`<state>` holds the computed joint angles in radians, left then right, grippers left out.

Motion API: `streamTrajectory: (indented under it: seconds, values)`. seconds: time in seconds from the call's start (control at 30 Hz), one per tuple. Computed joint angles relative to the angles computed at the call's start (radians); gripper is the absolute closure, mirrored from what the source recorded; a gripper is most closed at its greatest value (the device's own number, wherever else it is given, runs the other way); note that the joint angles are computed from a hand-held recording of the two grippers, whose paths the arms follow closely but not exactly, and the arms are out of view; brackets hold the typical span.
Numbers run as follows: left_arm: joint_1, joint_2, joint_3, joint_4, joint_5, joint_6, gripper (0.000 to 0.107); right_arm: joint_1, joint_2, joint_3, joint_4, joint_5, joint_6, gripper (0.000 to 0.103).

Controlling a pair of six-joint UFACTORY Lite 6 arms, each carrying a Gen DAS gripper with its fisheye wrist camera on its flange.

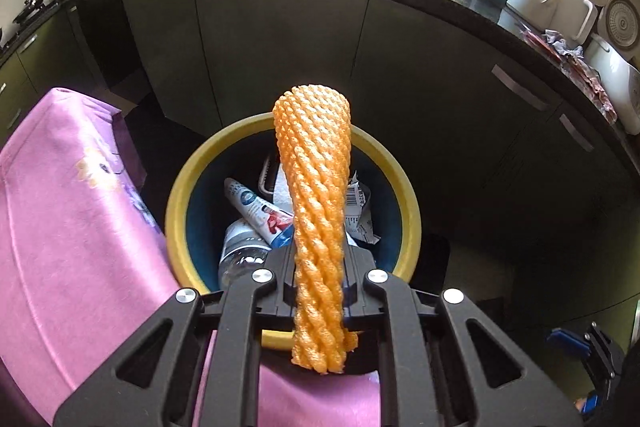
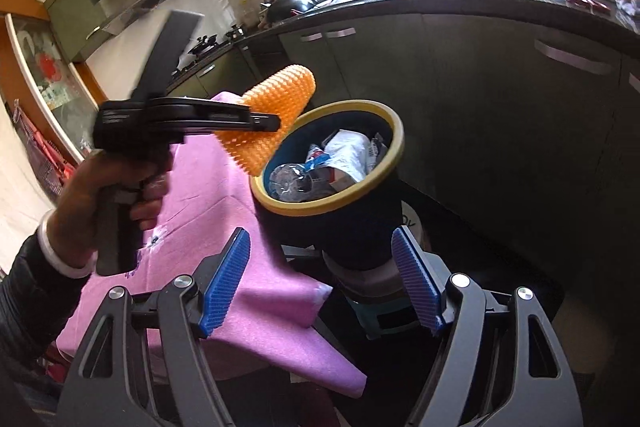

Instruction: Collect trash

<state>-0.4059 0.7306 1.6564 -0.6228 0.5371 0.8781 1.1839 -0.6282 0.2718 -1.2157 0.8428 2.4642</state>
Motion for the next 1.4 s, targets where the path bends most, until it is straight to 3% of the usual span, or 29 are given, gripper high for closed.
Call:
streamTrajectory:
  seconds: [0.03,0.13,0.2,0.33,0.47,0.53,0.73,0.87,1.1,1.4]
  values:
    - [-0.012,0.069,0.082,0.042,0.019,-0.07,0.09,-0.008,-0.018,-0.014,0.005,-0.005,-0.003,0.03]
    - [-0.022,0.218,0.273,0.139,0.102,-0.227,0.063,-0.023,-0.034,-0.022,0.01,-0.017,-0.011,0.03]
    - [-0.009,0.225,0.274,0.144,0.117,-0.246,0.063,-0.041,-0.031,-0.017,0.005,-0.031,-0.021,0.03]
    - [0.049,0.033,0.008,0.042,0.043,-0.079,0.046,-0.071,0.018,0.017,-0.027,-0.069,-0.019,0.03]
    - [0.194,-0.256,-0.333,-0.171,-0.007,0.276,0.026,-0.092,0.12,0.095,-0.07,-0.106,-0.024,0.03]
    - [0.287,-0.351,-0.412,-0.229,0.029,0.378,0.025,-0.084,0.173,0.141,-0.072,-0.102,-0.035,0.03]
    - [0.693,-0.648,-0.632,-0.431,0.281,0.768,0.018,0.007,0.341,0.321,-0.063,-0.035,-0.07,0.029]
    - [1.06,-0.749,-0.694,-0.512,0.467,1.002,0.015,0.039,0.451,0.448,-0.052,-0.027,-0.137,0.028]
    - [1.564,-0.627,-0.554,-0.54,0.672,1.134,0.013,0.122,0.59,0.645,-0.035,0.061,-0.227,0.023]
    - [1.839,-0.476,-0.378,-0.568,0.822,1.139,0.011,0.311,0.693,0.853,0.02,0.384,-0.34,0.005]
